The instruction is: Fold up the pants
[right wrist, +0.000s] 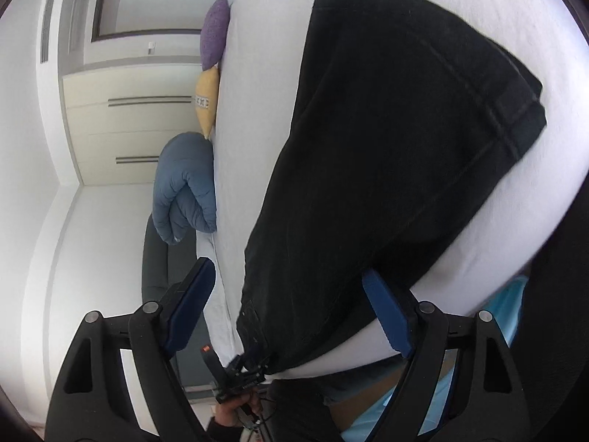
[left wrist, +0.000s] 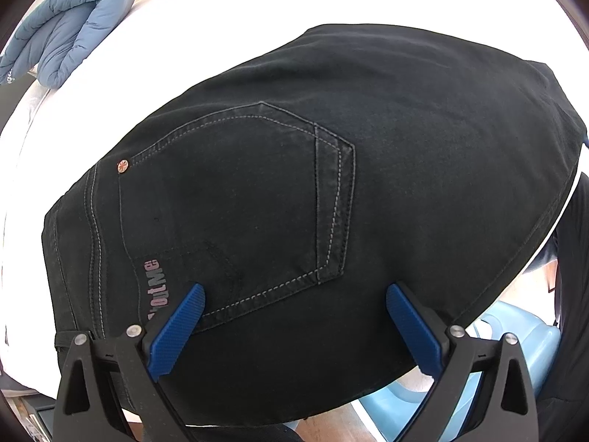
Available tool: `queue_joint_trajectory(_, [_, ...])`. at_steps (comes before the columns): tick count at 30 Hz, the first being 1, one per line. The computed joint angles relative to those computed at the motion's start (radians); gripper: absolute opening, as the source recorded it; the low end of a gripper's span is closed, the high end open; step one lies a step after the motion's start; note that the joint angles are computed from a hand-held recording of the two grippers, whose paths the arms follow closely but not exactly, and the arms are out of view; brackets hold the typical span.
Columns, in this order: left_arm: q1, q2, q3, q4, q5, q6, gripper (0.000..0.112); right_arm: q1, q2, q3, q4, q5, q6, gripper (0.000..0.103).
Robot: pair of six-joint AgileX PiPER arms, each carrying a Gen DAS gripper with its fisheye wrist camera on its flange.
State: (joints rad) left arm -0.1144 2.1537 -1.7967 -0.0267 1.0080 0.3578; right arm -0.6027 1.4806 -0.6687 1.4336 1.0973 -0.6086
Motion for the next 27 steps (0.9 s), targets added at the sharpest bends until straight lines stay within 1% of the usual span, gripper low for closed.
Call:
queue_joint_trajectory(1, [0.002,0.000,0.002,-0.004,-0.003,0.004,0.101,-0.001,0.090,-0.076,0.000,0.000,-0.013,0.082])
queue_joint_trajectory(2, [0.004,0.004,0.002,-0.011,-0.006,0.006,0.102,0.000,0.140,-0.134,-0.040,-0.014,0.008,0.082])
queue_joint_trajectory(3, [0.008,0.006,-0.002,-0.016,-0.003,0.009,0.103,-0.006,0.162,-0.154,-0.092,-0.067,0.029,0.080])
queue_joint_trajectory(4, [0.012,0.009,-0.006,-0.018,-0.001,0.012,0.103,-0.023,0.224,-0.202,-0.104,-0.080,0.012,0.075])
queue_joint_trajectory(5, [0.011,0.012,-0.012,-0.019,0.005,0.014,0.103,-0.049,0.263,-0.225,-0.104,-0.053,-0.009,0.059])
queue_joint_trajectory(6, [0.011,0.013,-0.013,-0.018,0.005,0.017,0.103,-0.079,0.291,-0.246,-0.144,-0.050,0.010,0.025])
queue_joint_trajectory(7, [0.011,0.014,-0.015,-0.018,0.008,0.019,0.103,-0.109,0.298,-0.247,-0.183,-0.049,0.052,0.014])
queue_joint_trajectory(8, [0.013,0.012,-0.013,-0.021,0.008,0.025,0.103,-0.144,0.275,-0.226,-0.183,-0.047,0.055,0.011])
queue_joint_trajectory(9, [0.016,0.008,-0.005,-0.025,0.002,0.031,0.103,-0.169,0.222,-0.203,-0.204,-0.063,0.061,0.012])
queue_joint_trajectory(10, [0.019,0.005,0.002,-0.031,-0.004,0.036,0.103,-0.175,0.158,-0.194,-0.258,-0.088,0.096,0.013])
queue_joint_trajectory(11, [0.022,0.002,0.010,-0.033,-0.011,0.039,0.103,-0.164,0.091,-0.190,-0.325,-0.131,0.155,0.017])
queue_joint_trajectory(12, [0.023,0.002,0.012,-0.033,-0.012,0.041,0.103,-0.154,0.001,-0.179,-0.422,-0.188,0.250,0.018])
queue_joint_trajectory(13, [0.022,0.003,0.011,-0.030,-0.011,0.041,0.103,-0.147,-0.054,-0.176,-0.480,-0.215,0.320,0.018])
queue_joint_trajectory(14, [0.021,0.005,0.008,-0.028,-0.010,0.040,0.103,-0.147,-0.109,-0.166,-0.498,-0.215,0.357,0.018])
queue_joint_trajectory(15, [0.018,0.010,0.000,-0.024,-0.004,0.036,0.103,-0.137,-0.148,-0.155,-0.476,-0.204,0.362,0.018])
queue_joint_trajectory(16, [0.016,0.008,0.000,-0.020,-0.001,0.032,0.103,-0.112,-0.153,-0.166,-0.456,-0.195,0.365,0.018])
queue_joint_trajectory(18, [0.006,0.012,-0.008,-0.008,0.005,0.019,0.103,0.014,-0.134,-0.172,-0.372,-0.174,0.330,0.018])
queue_joint_trajectory(19, [0.005,0.015,-0.012,-0.006,0.007,0.017,0.103,0.109,-0.099,-0.206,-0.322,-0.188,0.341,0.018])
queue_joint_trajectory(21, [0.001,0.016,-0.016,-0.004,0.007,0.005,0.103,0.254,0.007,-0.240,-0.229,-0.167,0.271,0.018])
queue_joint_trajectory(22, [-0.001,0.014,-0.012,-0.004,0.004,-0.001,0.103,0.309,0.053,-0.257,-0.236,-0.192,0.265,0.018])
queue_joint_trajectory(23, [-0.001,0.013,-0.011,-0.006,0.003,-0.002,0.103,0.346,0.082,-0.272,-0.271,-0.235,0.287,0.018])
queue_joint_trajectory(24, [-0.001,0.013,-0.010,-0.006,0.002,0.000,0.103,0.362,0.109,-0.280,-0.299,-0.278,0.302,0.018])
queue_joint_trajectory(26, [0.003,0.013,-0.010,-0.012,0.002,0.008,0.103,0.321,0.182,-0.277,-0.297,-0.324,0.262,0.018])
queue_joint_trajectory(27, [0.006,0.013,-0.008,-0.015,0.001,0.014,0.103,0.265,0.194,-0.259,-0.259,-0.319,0.229,0.013])
